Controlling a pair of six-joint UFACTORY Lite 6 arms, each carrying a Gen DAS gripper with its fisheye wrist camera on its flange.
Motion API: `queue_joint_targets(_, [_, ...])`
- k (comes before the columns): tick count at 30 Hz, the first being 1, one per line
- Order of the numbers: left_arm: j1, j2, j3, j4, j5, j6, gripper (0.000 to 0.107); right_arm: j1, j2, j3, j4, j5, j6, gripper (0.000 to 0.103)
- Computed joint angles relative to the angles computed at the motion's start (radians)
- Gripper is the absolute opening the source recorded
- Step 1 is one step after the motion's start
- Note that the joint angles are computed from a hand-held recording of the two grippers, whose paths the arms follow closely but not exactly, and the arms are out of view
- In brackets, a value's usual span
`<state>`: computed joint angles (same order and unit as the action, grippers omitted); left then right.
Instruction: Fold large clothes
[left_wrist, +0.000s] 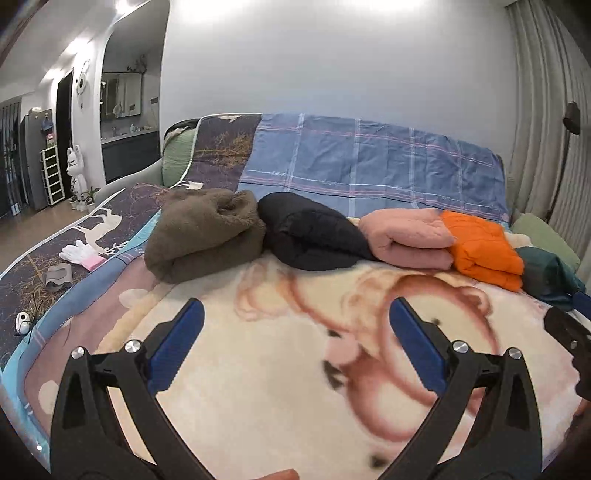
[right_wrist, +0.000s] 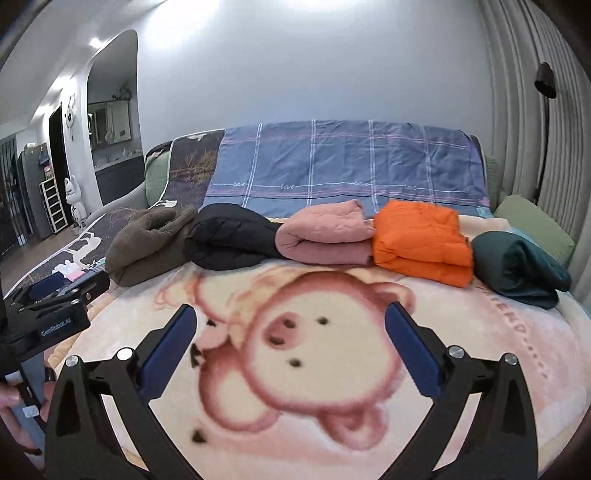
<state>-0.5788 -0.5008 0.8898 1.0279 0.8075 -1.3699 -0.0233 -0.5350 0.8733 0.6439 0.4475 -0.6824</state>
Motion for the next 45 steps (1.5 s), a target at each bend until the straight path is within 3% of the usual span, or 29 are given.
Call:
queue_joint_targets(5, [-0.303, 0.061, 0.057, 0.105, 0.287, -0.151, 0.101, -0.155, -0.055, -0.011, 0.160, 0.134, -0.209, 0.102])
queue_joint_targets(15, [-0.474, 0.233, 0.230, 0.114, 0.472, -0.166, 0.101, -0.377, -0.019, 0.006, 0.383, 0.273, -0.497, 0.102])
queue_joint_targets(24, [-0.436, 0.304, 0.300, 0.113, 0.401, -0.143, 0.101, -0.447, 0.086, 0.053, 0.458, 0.309, -0.582, 0.102])
queue_joint_targets(45, [-0.249, 0.381, 0.284, 0.092, 0.197, -0.083, 0.101, -0.275, 0.248, 0.110, 0.384, 0.138, -0.486, 0.102])
